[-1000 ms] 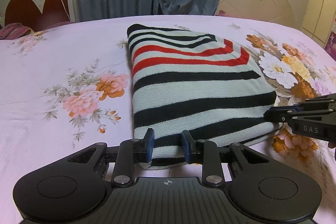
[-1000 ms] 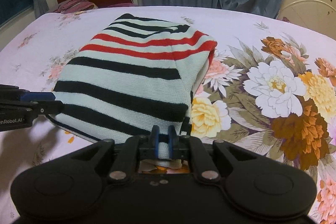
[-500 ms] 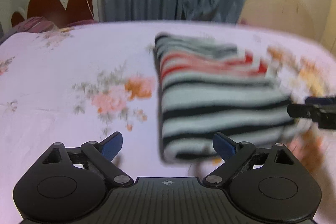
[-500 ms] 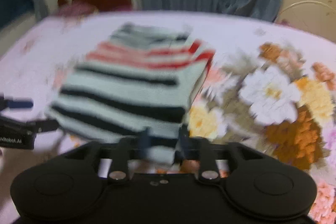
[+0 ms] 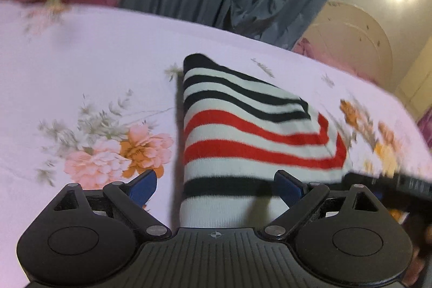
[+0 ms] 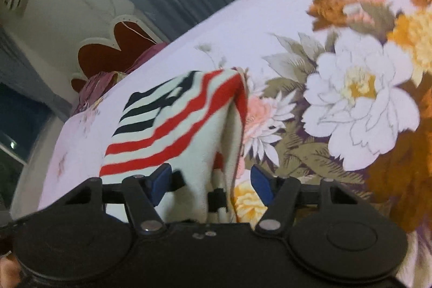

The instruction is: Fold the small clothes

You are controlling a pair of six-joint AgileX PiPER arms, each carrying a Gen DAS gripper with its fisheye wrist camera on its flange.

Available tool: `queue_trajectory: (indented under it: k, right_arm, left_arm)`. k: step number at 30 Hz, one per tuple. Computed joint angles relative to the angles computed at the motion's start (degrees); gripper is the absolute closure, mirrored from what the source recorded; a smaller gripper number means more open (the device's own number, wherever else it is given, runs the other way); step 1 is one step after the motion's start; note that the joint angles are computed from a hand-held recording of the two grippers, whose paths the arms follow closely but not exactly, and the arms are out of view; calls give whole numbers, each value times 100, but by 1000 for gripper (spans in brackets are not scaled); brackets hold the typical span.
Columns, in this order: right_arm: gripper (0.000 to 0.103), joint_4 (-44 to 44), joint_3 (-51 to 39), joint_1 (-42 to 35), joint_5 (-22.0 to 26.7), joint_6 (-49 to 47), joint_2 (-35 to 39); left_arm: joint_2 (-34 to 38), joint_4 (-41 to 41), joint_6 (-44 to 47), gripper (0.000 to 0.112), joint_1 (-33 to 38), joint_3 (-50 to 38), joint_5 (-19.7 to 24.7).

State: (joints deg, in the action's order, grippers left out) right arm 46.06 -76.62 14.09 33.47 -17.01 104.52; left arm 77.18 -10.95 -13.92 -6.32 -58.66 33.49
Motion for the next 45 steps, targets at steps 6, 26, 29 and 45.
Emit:
queue_trajectory:
  k: [6,26,29,45]
  right_arm:
    - [42,861,121,-50,-76,-703,143]
    - [49,-50,-855,141,514,-115,689]
    - [51,-159,-926,24,658,-43,616]
    - [62,-355,-1075,233,707,184,776]
  left_arm:
    - [499,-821,840,20,298,-125,67]
    - [1065,-1935,1822,34,384,-423,142]
    - [1044,-1819,1735,34,367,-438,162]
    - [981,-1368,1249,43,161,-446,97]
